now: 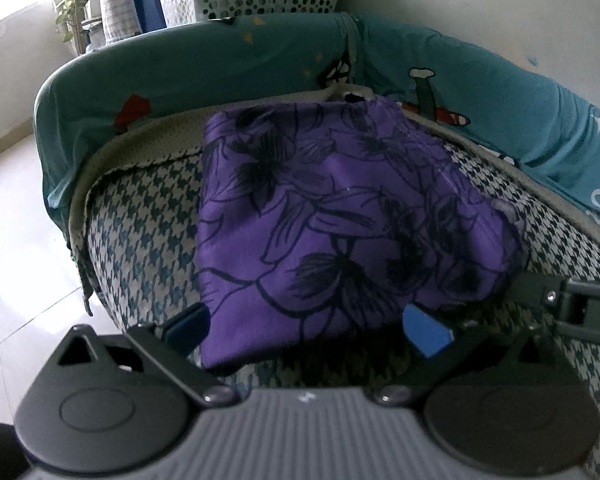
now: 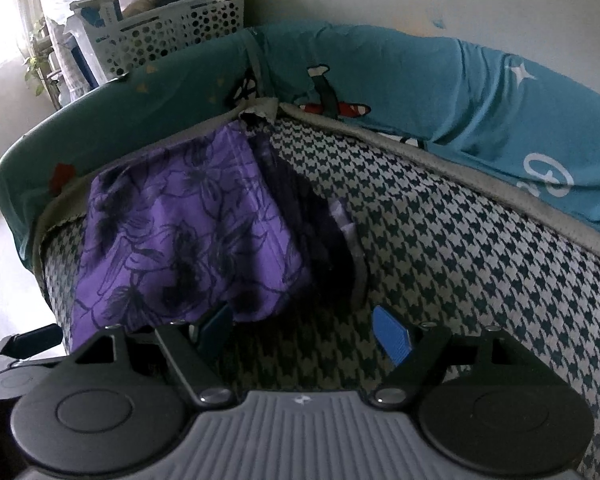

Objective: Fold clothes

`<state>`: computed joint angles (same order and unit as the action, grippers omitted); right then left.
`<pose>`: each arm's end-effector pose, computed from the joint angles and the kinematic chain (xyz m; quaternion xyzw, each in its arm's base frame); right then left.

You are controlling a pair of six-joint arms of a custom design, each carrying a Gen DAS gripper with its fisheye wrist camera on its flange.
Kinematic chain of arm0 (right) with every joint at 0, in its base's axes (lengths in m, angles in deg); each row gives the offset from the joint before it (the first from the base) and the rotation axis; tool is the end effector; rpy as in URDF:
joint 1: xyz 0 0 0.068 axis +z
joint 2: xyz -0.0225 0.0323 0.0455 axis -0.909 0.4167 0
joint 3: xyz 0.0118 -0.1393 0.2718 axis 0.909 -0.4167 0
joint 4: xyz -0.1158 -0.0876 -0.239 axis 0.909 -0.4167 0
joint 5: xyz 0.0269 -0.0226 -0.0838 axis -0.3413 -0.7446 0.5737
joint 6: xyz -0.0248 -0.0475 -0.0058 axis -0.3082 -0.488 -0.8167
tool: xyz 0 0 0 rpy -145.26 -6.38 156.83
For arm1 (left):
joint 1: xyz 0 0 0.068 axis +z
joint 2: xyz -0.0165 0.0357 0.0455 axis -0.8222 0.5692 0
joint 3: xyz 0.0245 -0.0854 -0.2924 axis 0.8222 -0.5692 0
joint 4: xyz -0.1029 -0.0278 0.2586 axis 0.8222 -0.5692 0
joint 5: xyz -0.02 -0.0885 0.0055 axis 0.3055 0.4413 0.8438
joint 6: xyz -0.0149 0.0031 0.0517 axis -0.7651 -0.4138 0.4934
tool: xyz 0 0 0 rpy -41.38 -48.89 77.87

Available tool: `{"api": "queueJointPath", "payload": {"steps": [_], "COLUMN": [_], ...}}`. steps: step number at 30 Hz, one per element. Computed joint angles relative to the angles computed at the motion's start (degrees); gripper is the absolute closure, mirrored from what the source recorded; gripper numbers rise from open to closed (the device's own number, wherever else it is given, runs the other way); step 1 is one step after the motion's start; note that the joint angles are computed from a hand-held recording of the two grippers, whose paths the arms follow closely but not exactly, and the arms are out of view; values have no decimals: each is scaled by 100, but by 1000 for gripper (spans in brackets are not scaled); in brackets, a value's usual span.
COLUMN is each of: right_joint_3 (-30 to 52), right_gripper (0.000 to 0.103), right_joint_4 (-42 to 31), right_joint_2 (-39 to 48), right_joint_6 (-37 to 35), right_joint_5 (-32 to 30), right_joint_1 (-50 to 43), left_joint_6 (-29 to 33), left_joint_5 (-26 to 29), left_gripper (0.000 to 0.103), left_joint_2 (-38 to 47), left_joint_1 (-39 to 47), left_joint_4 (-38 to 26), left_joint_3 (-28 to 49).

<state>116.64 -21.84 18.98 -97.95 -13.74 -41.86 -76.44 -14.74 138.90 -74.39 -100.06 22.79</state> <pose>0.2868 0.1369 0.2336 -0.3406 0.8623 0.1793 0.3290 0.1730 -0.0367 0.2351 -0.3851 0.8480 0.1330 0.3391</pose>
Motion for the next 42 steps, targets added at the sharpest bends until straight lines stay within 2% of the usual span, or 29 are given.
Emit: {"api": "queueJointPath", "payload": {"steps": [11,35,42], "right_joint_3": [-65,-169,-202], "right_gripper": [26,26,26], "right_joint_4": [7,-2,18], "right_joint_2": [-94,46,54], "right_joint_6": [-70,-214,-217], "right_joint_5": [59,281,329], "right_joint_1": [33,32,74], "left_joint_6": [19,281,463], "left_joint_5": [15,553,542], "left_gripper": [0,0,0], "left_joint_2": [-83,66,148], "left_joint_1": [7,264,264], "left_joint_4": [0,-58,-46], "left_joint_3": [-18,-34,-33]}}
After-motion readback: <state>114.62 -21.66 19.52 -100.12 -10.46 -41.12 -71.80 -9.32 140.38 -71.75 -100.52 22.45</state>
